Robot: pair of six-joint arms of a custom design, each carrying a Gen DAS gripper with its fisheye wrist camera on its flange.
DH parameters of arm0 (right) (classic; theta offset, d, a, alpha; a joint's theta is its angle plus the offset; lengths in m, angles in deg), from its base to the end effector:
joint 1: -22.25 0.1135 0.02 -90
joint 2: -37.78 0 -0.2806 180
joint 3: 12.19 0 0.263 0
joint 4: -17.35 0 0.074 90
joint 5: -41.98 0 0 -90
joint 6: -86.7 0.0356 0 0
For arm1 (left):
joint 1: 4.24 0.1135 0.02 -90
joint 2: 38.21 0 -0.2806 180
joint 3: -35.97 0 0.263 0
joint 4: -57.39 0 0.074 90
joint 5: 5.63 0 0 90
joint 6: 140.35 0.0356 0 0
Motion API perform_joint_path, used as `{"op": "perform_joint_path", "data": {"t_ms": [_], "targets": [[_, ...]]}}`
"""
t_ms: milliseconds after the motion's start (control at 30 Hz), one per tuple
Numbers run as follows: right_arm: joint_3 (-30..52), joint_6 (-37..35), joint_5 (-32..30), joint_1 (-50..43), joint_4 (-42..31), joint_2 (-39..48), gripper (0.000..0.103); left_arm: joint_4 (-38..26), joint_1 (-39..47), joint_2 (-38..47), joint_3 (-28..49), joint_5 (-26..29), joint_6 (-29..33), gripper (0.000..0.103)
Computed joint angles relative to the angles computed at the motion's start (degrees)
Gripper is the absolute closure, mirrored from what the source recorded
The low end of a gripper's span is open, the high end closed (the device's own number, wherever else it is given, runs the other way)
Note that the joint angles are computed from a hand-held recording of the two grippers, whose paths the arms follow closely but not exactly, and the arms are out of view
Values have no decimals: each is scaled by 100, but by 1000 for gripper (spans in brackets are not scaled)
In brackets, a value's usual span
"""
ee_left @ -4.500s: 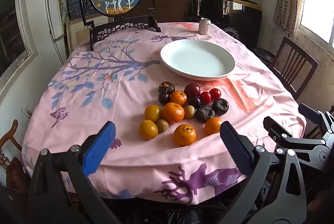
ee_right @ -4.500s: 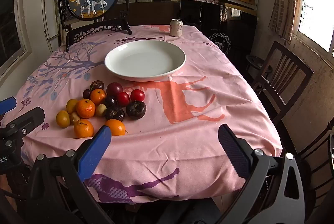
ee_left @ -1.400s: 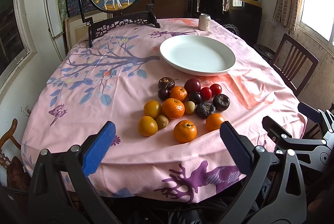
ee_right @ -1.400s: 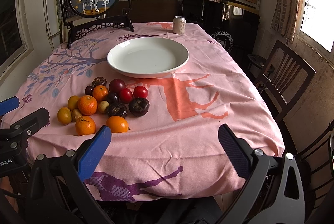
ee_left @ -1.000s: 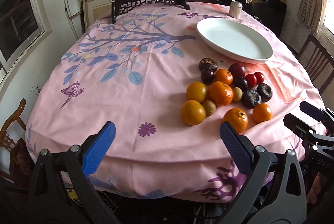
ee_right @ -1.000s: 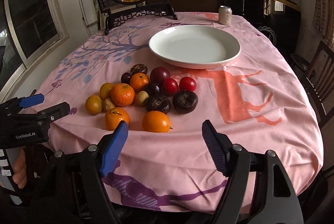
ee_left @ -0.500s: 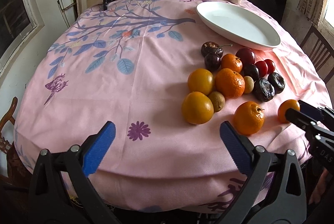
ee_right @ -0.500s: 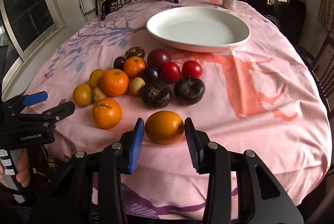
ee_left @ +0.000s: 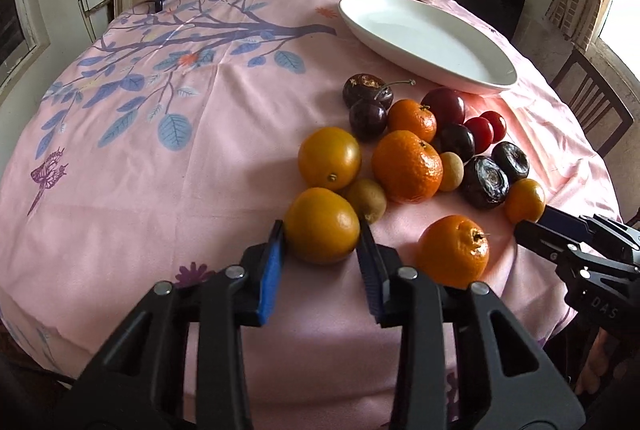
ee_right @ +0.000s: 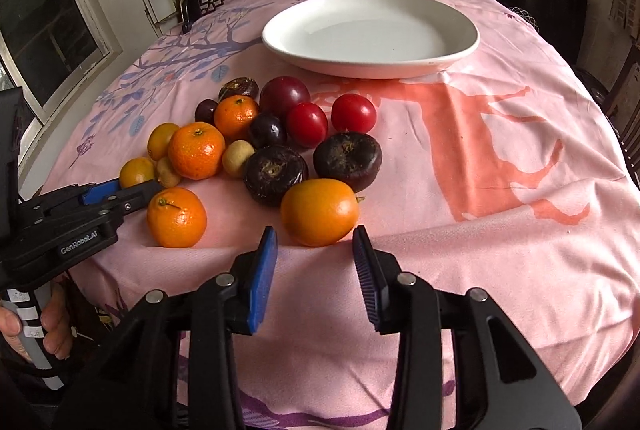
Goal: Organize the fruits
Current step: 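Grasp an orange with the right tool while the left tool grasps another orange, then carry both oranges over the white plate and open both tools to release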
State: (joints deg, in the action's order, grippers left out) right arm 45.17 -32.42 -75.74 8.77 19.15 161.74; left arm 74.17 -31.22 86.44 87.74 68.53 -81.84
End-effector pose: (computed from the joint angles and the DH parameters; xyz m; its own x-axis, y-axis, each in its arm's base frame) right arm 0.3210 -0.0599 0.0094 -0.7754 -0.2571 -0.5768 -0.4162 0.8950 0.1605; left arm 0.2872 -0.1353 0.0031 -0.7879 -0.1628 -0.5939 -0.1299 0.9867 -0.0981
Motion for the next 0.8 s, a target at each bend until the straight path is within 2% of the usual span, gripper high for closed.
{"op": "perform_joint_path", "data": {"t_ms": [100, 200, 400, 567, 667, 800], "targets": [[86, 86, 2, 94, 224, 148, 61, 44, 2, -1, -23, -13, 19, 67], [39, 76, 8, 134, 530, 233, 63, 184, 73, -20, -105, 102, 29, 68], [-474, -195, -420, -132, 541, -312, 63, 460, 41, -330, -478, 164, -18, 68], [-529, -260, -772, -327, 277, -534, 63, 567, -136, -866, -833, 104, -15, 68], [-442, -274, -913, -392, 92, -568, 63, 448, -212, -1164, -862, 46, 62, 68], [-28, -220, -964, -411, -262, -565, 63, -251, -84, -1347, -304, 136, 346, 68]]}}
